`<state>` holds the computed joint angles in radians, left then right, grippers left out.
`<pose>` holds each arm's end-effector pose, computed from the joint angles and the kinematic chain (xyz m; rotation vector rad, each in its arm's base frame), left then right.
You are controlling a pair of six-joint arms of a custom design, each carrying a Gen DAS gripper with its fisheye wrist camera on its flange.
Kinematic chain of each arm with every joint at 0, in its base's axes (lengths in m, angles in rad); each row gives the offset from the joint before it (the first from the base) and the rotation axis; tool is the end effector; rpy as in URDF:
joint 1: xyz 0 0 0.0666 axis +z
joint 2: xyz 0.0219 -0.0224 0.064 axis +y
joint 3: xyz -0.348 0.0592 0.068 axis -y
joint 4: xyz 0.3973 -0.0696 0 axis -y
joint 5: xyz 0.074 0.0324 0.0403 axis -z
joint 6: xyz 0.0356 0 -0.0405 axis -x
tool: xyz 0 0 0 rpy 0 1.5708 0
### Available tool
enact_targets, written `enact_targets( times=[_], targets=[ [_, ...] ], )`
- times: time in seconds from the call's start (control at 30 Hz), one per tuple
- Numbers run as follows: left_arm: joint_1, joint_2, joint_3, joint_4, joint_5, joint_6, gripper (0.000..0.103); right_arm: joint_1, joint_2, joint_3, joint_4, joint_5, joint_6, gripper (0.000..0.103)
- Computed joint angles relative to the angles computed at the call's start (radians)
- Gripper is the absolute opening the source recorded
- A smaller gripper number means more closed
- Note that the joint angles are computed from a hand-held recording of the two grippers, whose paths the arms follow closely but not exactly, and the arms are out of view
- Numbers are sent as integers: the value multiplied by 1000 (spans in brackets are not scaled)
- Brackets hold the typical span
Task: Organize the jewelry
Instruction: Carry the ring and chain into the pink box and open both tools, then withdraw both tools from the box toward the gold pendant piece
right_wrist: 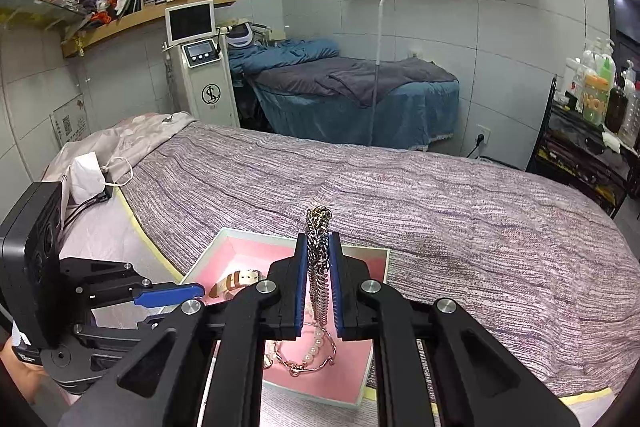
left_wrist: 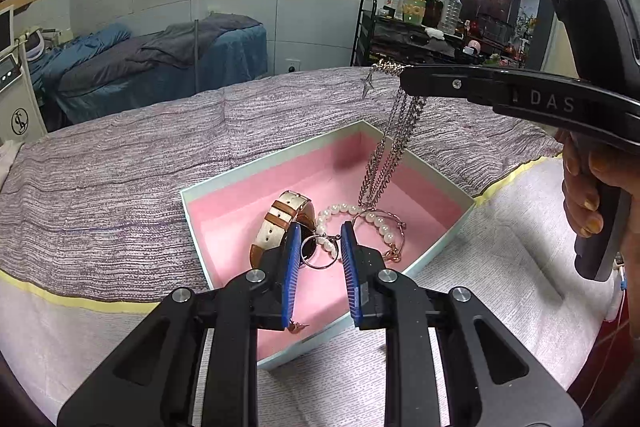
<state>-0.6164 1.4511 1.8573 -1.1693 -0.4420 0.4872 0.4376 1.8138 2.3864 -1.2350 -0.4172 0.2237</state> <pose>0.4079 -0.2708 0.5677 -0.0699 2.2455 -0.0731 0.5280 0.2625 0.6016 -0.9364 2.0224 0.5821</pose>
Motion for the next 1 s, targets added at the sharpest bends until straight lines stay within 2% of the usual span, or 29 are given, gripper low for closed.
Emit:
enact_targets(
  times=[0.3, 0.5, 0.57, 0.6, 0.63, 0.7, 0.77, 0.83, 0.93, 1.0],
  targets=[
    [-1, 14, -13, -4, 10, -21, 21, 11, 7, -59, -33, -11, 21, 10],
    [-2, 16, -20, -4, -5, -36, 24, 15, 16, -51, -48, -17, 52, 11],
    [-5, 20, -16, -6, -14, -42, 43, 16, 5, -69, -26, -5, 54, 25],
    [-10, 16, -21, 1, -34, -43, 59, 17, -9, -92, -2, 4, 49, 39],
    [-15, 12, -26, 9, -54, -45, 68, 16, -21, -112, 21, 11, 43, 53],
    [-21, 1, -36, 23, -66, -57, 71, 9, -43, -145, 59, 12, 22, 57],
    [-31, -4, -38, 18, -92, -66, 80, -1, -50, -153, 75, 15, 3, 62],
    [-46, -15, -48, 19, -131, -82, 91, -10, -71, -184, 112, 39, -30, 86],
    [-70, -47, -83, 41, -164, -87, 97, -31, -82, -196, 94, 23, -57, 97],
    [-85, -74, -116, 65, -180, -70, 97, -37, -99, -219, 77, 33, -66, 97]
  ],
)
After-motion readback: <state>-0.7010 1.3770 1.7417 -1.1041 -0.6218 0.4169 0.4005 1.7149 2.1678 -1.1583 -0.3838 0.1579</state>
